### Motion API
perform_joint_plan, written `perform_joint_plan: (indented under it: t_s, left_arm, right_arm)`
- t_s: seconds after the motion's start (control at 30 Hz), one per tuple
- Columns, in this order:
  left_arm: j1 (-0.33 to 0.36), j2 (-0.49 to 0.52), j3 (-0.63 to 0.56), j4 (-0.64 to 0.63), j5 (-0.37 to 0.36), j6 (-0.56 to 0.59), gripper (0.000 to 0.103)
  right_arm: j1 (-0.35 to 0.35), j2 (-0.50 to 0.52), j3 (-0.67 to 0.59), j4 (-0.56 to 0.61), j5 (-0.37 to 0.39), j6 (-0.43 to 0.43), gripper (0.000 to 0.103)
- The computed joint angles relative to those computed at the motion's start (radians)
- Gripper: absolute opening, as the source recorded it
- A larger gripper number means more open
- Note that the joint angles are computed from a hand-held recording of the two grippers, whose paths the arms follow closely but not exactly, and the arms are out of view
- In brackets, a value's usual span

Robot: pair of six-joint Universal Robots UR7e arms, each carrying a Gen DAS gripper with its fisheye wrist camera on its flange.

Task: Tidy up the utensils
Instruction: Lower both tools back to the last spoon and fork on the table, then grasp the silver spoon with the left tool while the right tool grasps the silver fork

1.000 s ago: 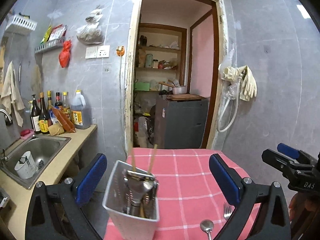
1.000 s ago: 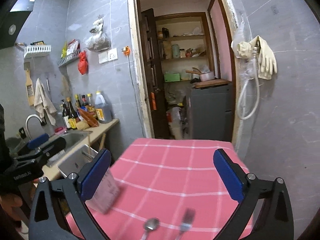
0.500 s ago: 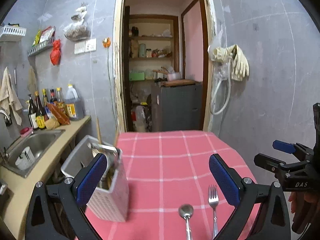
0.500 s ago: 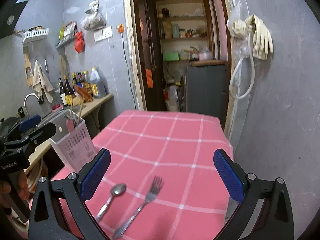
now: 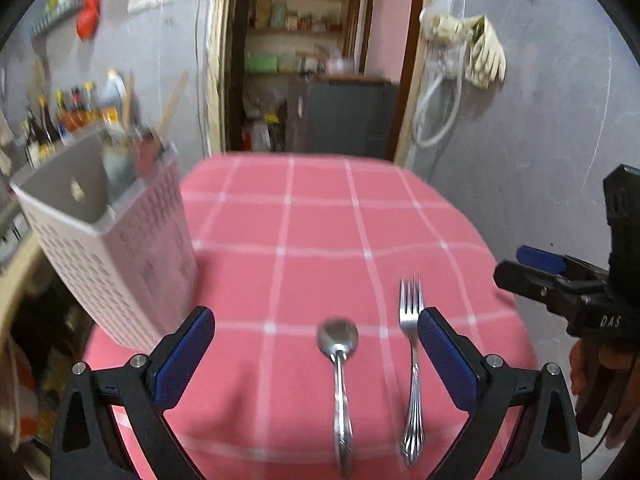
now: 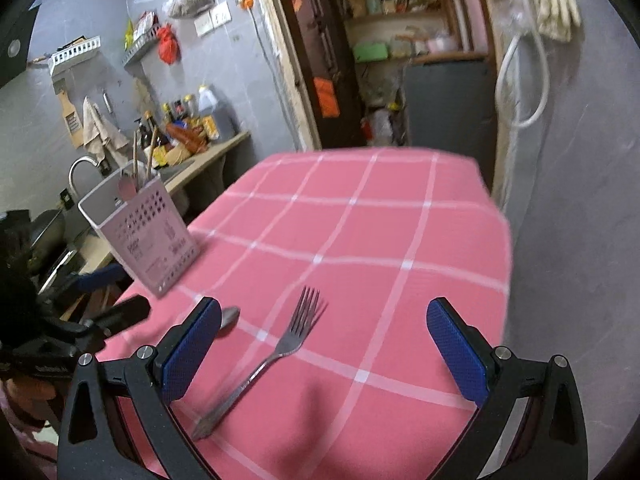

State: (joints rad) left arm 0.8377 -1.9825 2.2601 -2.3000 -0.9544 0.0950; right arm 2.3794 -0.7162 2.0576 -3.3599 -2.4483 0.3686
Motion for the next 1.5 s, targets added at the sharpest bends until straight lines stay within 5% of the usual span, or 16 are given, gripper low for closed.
perform_joint_plan:
  t_s: [0.33, 0.73, 0.87, 1.07, 1.17, 1.5]
  left_arm:
    - [0.114, 0.121, -0.056, 0.122, -0.103, -0.077, 0.057]
    - [0.085, 0.177, -0.076, 0.226, -0.01, -0.11, 0.04]
    - [0.069, 0.182, -0.082, 0.264, 0.034, -0.102, 0.033]
    - [0.07, 0.201, -0.132, 0.339, 0.041, -0.125, 0.012]
    - [0.105, 0.21, -0.172, 0.354, -0.035, -0.147, 0.003]
    - [0.136, 0.138, -0.192, 0.299, -0.215, -0.142, 0.003]
  right_arm:
    - [-0.12, 0.034, -0.016, 0.019, 0.218, -0.07, 0.07]
    - [-0.176, 0.075, -0.092, 0.093, 0.306, -0.151, 0.037]
    - [-0.176, 0.074, -0.111, 0.158, 0.286, -0.139, 0.019]
    - [-0.177, 0.049, -0.101, 0.202, 0.311, -0.087, 0.011]
    - [-0.163, 0.042, -0.091, 0.186, 0.306, -0.064, 0.006]
    - [-0.04, 0.005, -0.079, 0.12, 0.156, 0.016, 0.002]
